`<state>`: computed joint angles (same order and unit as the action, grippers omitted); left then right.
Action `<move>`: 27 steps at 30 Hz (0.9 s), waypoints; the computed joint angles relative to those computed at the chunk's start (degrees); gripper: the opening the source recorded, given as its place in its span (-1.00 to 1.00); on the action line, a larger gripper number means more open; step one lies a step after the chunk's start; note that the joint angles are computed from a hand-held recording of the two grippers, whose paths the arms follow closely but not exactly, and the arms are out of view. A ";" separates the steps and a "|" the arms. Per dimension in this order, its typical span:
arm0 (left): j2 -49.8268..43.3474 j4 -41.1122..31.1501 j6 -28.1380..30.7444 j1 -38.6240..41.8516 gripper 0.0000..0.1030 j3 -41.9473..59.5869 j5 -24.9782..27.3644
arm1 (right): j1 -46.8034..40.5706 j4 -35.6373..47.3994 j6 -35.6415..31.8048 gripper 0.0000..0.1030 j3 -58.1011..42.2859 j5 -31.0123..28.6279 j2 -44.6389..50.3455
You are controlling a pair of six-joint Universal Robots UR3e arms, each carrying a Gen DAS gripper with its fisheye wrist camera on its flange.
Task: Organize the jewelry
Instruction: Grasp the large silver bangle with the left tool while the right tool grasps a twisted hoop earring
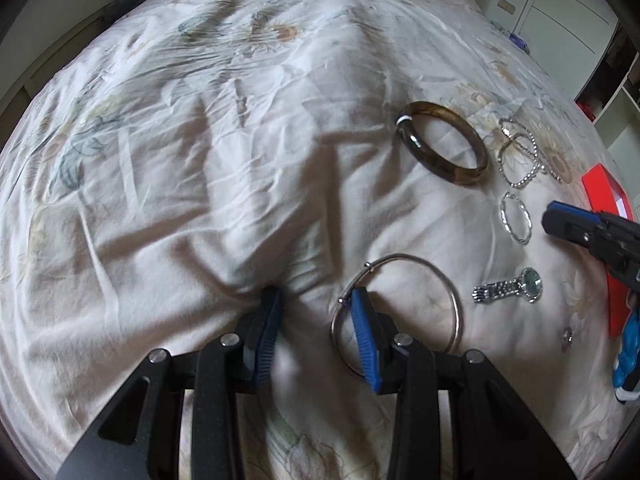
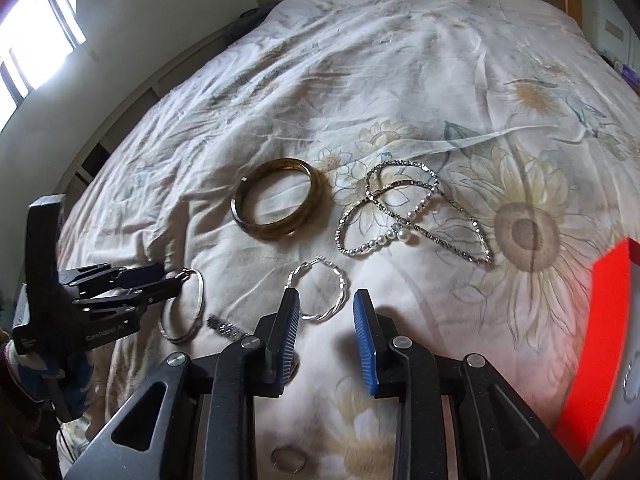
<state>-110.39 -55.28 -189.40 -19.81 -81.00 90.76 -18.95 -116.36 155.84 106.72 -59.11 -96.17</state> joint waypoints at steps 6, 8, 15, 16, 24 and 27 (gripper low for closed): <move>-1.46 -0.07 1.02 -0.42 -0.35 0.90 0.70 | 2.52 -1.86 0.14 -0.49 -2.70 -1.48 5.44; -2.00 -0.01 1.23 -0.89 -0.35 1.36 1.43 | 3.84 -2.66 0.33 -0.51 -3.28 -2.49 6.99; -4.37 0.88 0.98 -3.89 -0.47 3.56 6.38 | 5.88 -5.38 1.60 -0.84 -3.62 -4.74 10.01; -4.79 0.73 0.81 -4.31 -0.51 4.16 7.11 | 6.02 -5.50 1.93 -0.90 -3.87 -4.99 10.37; -3.76 -4.14 -2.68 -3.07 -0.89 7.60 5.42 | 5.06 -0.43 1.92 -0.91 -6.50 -4.30 7.97; -2.04 -6.34 -4.39 -2.69 -0.89 8.24 4.33 | 3.06 3.21 0.39 -0.91 -6.34 -2.93 4.32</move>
